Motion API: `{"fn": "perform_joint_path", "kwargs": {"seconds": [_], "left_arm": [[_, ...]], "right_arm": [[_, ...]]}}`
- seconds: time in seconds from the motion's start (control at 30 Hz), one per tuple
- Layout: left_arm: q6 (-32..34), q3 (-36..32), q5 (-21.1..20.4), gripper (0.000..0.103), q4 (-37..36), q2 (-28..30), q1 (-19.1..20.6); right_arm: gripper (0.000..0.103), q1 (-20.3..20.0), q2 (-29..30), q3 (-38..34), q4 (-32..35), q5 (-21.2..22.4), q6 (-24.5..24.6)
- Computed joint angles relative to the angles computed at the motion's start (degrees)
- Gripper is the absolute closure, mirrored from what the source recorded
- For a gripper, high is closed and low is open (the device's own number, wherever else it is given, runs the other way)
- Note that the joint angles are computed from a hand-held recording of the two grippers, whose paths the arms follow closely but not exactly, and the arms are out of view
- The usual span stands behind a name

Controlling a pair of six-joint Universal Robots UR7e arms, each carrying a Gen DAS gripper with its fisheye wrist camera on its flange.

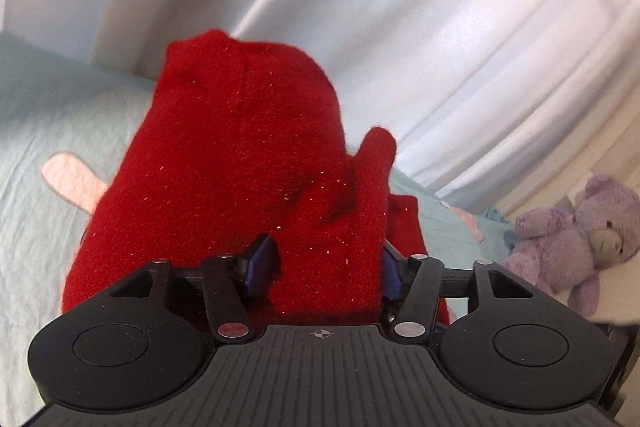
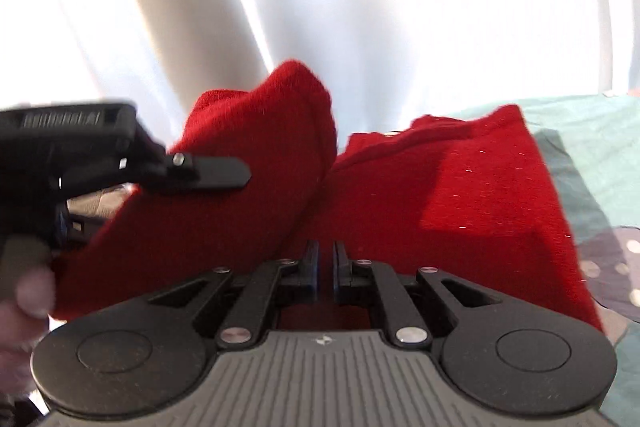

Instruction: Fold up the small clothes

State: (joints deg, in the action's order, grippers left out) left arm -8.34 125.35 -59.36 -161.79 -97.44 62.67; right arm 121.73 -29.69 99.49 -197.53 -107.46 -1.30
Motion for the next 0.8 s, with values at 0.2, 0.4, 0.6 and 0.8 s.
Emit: {"fn": "perform_joint_path", "kwargs": {"seconds": [0.2,0.4,0.6,0.8], "left_arm": [[0.2,1.3,-7.6,0.025,12.3,-10.6,-3.7],[-4.1,3.9,6.0,0.015,18.5,-23.6,-11.1],[-3.4,5.9,15.4,0.015,21.6,-24.7,-9.6],[-5.4,6.2,14.9,0.015,23.0,-24.3,-9.6]], "right_arm": [[0.075,-1.0,-5.8,2.6,2.4,1.8,7.0],[0.045,0.1,-7.5,1.3,5.3,5.8,7.2],[0.036,0.8,-2.9,-7.9,14.4,9.2,8.4],[0.076,0.7,2.1,-15.9,25.8,10.9,9.5]]}}
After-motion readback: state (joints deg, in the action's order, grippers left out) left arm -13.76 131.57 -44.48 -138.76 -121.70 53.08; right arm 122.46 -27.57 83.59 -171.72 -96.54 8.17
